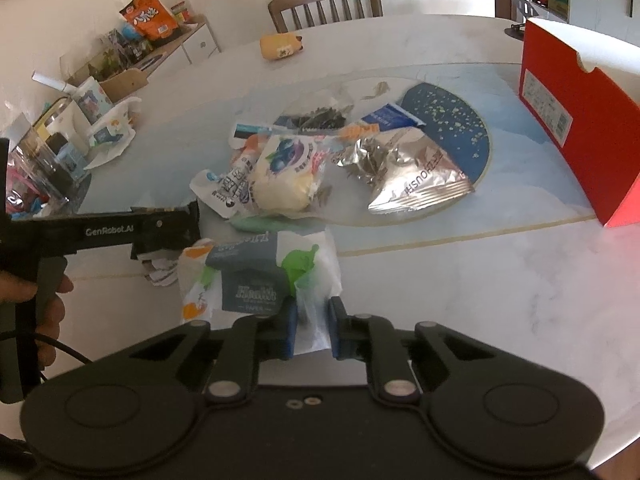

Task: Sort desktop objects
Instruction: 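Carry the black packet and white-green bag with both grippers over the red shoebox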

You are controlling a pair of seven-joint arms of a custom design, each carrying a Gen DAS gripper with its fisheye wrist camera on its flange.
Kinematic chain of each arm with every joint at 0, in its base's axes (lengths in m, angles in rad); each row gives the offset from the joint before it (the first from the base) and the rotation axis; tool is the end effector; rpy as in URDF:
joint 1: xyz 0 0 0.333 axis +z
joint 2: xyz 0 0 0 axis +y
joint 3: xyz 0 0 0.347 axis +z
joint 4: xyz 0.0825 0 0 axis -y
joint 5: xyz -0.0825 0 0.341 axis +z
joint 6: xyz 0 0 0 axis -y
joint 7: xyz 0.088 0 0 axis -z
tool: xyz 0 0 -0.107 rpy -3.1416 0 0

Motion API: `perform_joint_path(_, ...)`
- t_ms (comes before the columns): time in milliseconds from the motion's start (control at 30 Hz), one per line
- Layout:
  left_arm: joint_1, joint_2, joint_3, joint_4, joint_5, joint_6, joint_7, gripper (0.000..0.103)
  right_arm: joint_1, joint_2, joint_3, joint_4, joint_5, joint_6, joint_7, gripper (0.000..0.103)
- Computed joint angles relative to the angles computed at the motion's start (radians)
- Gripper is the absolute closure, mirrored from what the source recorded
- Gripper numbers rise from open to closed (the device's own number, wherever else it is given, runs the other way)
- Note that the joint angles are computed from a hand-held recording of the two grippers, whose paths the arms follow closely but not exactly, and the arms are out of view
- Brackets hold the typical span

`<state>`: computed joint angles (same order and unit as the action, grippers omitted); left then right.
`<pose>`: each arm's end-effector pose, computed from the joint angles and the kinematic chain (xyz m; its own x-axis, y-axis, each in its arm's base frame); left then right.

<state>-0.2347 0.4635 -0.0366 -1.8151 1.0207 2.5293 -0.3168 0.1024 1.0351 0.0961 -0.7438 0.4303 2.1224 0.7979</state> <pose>0.6248 -0.1800 0.3622 0.6901 -0.7049 0.1639 -0.4844 -0.6183 -0.6189 0.7993 0.1368 0.3854 0.7020 -0.6952 -0.1545 -0.6521 -0.5403 -0.5318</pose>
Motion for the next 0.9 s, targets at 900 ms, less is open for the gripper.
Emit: perform_joint_path(900, 0.018, -0.094, 0.002, -0.058, 0.178, 0.163, -0.239, 0.078, -0.057, 0.008, 0.021, 0.098, 0.042, 0.006, 0.091, 0.093)
